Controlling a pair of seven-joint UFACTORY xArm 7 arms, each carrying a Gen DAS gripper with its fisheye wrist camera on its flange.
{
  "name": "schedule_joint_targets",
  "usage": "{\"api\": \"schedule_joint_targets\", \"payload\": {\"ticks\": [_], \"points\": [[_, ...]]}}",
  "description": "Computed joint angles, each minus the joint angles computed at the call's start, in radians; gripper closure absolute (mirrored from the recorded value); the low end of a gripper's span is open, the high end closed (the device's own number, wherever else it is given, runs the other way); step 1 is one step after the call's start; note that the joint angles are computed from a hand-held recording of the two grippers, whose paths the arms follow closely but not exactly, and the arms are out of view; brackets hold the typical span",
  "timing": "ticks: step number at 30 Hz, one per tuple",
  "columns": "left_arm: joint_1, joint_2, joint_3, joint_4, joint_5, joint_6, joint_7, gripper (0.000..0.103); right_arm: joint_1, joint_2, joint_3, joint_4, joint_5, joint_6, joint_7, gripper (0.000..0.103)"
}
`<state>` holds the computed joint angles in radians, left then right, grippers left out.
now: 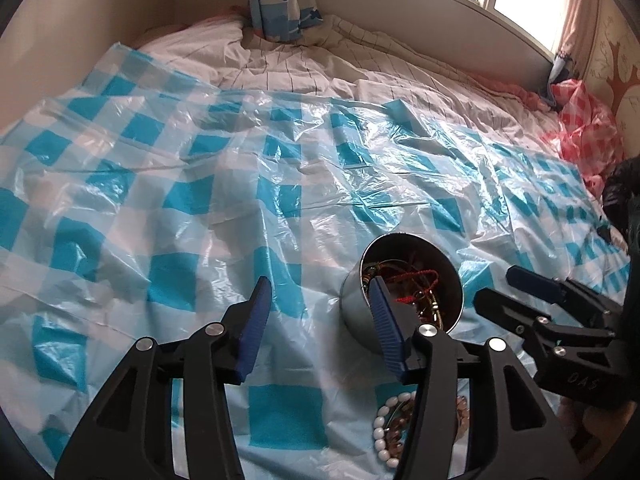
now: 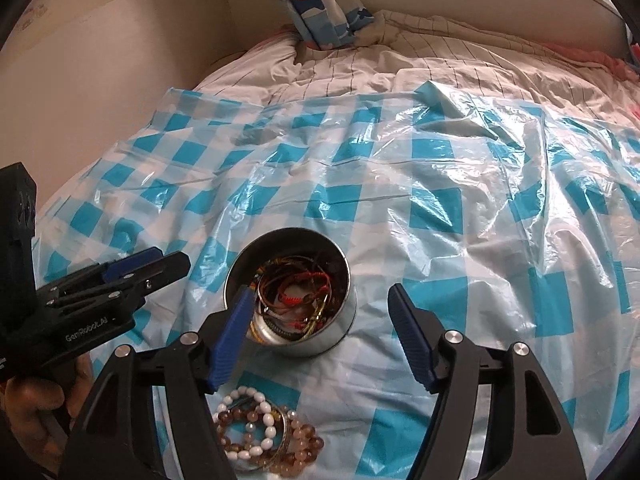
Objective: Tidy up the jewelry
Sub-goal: 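Move both open tools back to the remaining bracelets on the sheet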
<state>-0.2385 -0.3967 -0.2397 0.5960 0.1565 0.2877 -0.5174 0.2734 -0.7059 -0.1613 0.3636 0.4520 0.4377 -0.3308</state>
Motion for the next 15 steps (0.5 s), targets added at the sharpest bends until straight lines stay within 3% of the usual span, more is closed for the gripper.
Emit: {"api": "schedule_joint_targets", "payload": {"ticks": [15], "points": [[0.009,-0.049,-0.028,-0.013,0.036,0.039,-0.003,0.049,-0.061,-0.107,-0.001,-0.028,-0.065,0.077,-0.01,0.036]]}}
